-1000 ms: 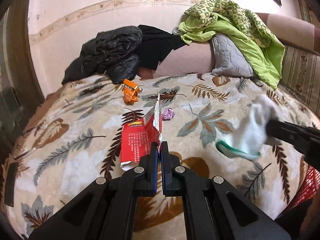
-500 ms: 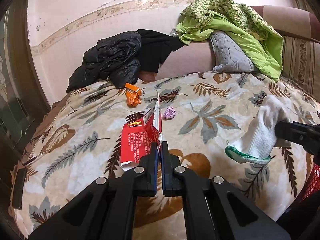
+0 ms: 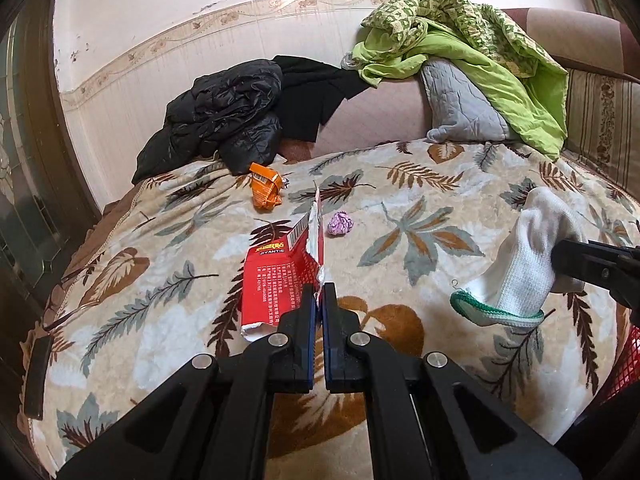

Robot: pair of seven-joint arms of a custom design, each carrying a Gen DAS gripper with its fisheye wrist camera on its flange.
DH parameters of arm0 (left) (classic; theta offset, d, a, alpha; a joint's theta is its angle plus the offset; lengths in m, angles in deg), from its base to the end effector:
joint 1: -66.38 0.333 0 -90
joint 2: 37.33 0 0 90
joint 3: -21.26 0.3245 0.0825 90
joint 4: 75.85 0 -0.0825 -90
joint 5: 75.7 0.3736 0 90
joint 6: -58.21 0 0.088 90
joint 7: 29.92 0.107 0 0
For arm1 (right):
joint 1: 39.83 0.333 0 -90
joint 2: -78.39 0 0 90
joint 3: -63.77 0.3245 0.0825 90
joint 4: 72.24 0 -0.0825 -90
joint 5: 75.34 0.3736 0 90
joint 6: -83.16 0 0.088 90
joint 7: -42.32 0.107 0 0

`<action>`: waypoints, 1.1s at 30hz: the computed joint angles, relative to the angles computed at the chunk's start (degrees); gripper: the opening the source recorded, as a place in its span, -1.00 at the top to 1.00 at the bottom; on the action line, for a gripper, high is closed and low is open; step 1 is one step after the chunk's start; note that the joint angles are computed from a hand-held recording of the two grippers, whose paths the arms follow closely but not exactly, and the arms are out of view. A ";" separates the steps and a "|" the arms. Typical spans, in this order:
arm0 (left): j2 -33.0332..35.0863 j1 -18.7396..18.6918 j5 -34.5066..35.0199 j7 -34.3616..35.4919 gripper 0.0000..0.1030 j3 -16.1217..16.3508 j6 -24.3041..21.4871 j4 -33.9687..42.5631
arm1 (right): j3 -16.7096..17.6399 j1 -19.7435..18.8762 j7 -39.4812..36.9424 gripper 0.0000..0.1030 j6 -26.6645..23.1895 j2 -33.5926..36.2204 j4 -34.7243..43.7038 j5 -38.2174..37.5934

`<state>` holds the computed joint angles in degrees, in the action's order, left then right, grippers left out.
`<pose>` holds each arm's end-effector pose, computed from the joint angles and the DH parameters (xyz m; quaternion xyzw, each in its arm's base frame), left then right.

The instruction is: Collect trash

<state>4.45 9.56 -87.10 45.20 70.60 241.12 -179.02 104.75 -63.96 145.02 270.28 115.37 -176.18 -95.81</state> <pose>0.6724 -0.1947 0.3755 -0.6037 0.6429 -0.2713 0.3855 0.6792 0.1417 0.3894 -0.6594 0.5763 -0.1583 0.4561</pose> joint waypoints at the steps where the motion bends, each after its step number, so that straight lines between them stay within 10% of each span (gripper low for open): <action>1: 0.01 0.03 0.03 0.00 0.95 -0.02 0.00 0.03 | -0.05 0.01 -0.03 0.74 0.03 -0.02 0.01 0.01; 33: -0.69 1.43 0.05 0.48 0.95 -1.76 0.57 0.06 | 0.30 -0.22 -0.99 0.74 -0.34 0.55 0.36 0.70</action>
